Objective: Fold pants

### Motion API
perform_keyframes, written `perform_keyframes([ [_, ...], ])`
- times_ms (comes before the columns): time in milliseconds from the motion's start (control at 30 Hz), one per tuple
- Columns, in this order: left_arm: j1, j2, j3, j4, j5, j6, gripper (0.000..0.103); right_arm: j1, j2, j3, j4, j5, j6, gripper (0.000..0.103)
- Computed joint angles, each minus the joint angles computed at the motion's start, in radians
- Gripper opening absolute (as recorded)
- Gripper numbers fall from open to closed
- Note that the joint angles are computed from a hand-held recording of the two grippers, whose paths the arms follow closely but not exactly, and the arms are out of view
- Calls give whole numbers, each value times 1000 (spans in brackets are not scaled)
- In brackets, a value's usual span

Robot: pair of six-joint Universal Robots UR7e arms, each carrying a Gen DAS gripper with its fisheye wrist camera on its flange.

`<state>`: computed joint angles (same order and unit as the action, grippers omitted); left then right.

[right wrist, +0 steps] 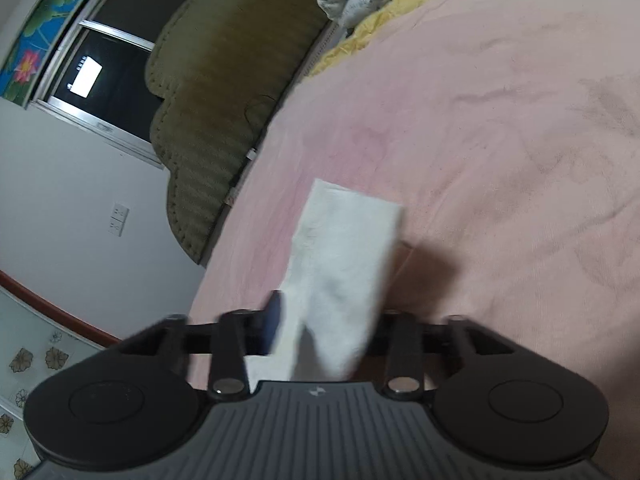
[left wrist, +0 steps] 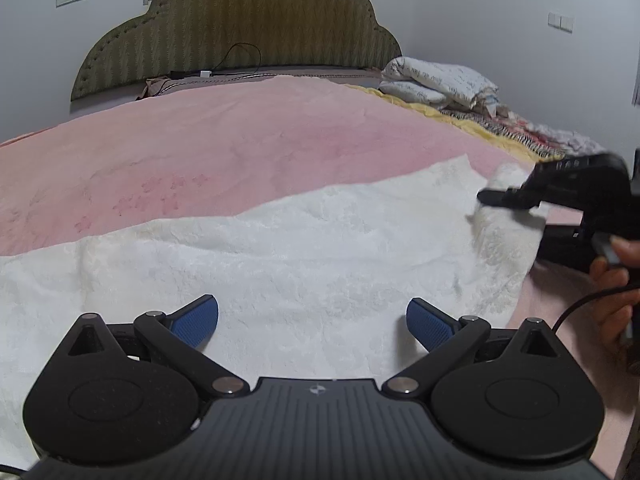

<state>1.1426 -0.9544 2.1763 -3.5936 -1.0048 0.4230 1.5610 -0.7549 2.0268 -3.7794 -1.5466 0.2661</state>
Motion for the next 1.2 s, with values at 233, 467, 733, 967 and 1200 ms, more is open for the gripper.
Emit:
perform_keyframes([
  [233, 155, -149, -87, 217, -447, -399, 100, 215, 45, -64, -43, -296, -596, 11],
  [467, 310, -155, -146, 206, -876, -682, 103, 392, 177, -99, -80, -356, -1172, 11],
  [733, 329, -123, -209, 368, -815, -804, 86, 429, 203, -59, -70, -322, -1235, 11],
  [967, 296, -203, -196, 435, -605, -663, 10, 449, 210, -49, -30, -342, -1273, 11],
  [1200, 116, -309, -70, 318, -88, -168, 8, 484, 278, -116, 70, -275, -1261, 11],
])
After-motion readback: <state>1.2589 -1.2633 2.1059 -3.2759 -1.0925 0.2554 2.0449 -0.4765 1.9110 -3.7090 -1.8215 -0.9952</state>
